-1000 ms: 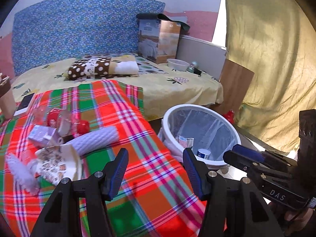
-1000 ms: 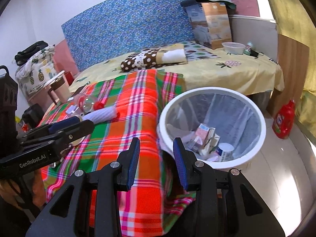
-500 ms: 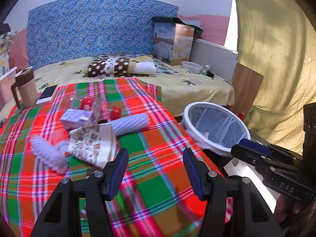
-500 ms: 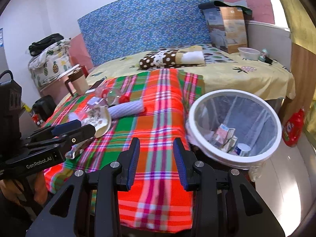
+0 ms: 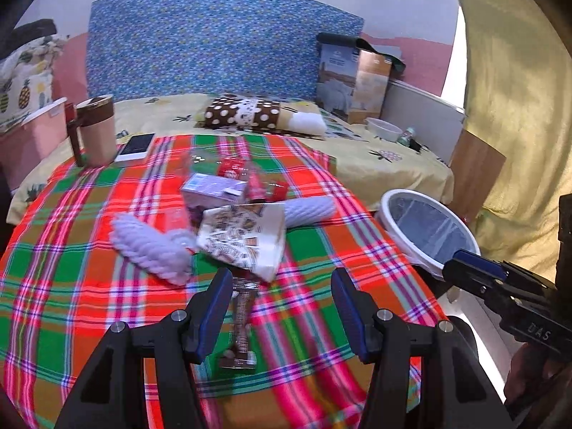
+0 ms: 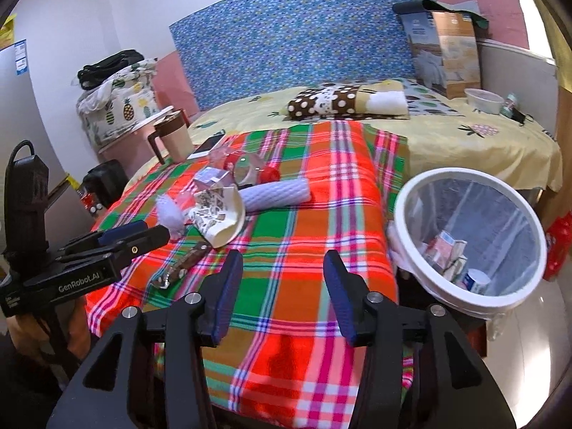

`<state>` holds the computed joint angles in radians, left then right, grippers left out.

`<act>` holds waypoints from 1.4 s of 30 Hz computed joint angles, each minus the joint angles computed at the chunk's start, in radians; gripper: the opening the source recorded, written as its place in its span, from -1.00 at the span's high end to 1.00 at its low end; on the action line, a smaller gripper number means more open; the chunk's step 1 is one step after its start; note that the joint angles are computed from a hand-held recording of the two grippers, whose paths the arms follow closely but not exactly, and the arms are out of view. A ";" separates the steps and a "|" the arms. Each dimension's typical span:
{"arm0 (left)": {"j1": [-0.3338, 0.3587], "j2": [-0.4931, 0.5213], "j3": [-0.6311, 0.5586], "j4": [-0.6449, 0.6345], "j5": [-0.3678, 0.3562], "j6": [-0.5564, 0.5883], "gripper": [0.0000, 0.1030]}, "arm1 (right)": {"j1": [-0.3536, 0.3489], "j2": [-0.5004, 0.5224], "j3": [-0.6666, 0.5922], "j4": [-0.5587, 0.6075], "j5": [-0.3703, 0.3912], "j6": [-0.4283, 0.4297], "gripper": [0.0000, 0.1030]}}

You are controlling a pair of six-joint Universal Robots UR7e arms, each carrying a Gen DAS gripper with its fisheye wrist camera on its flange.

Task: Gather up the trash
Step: 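Grasp the white foam net sleeve with the left tool while the right tool grasps the patterned paper wrapper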

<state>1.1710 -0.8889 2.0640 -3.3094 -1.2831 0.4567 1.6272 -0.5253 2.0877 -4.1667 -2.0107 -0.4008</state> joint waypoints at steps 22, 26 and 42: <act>0.081 0.079 -0.212 0.076 0.115 -0.164 -0.11 | 0.000 -0.001 -0.122 0.205 0.021 -0.042 0.04; 0.091 0.115 -0.266 0.111 0.143 -0.216 -0.11 | -0.002 0.001 -0.147 0.243 0.030 -0.047 0.04; 0.117 0.119 -0.300 0.179 0.150 -0.153 0.67 | -0.016 0.027 -0.291 0.476 0.104 -0.094 0.04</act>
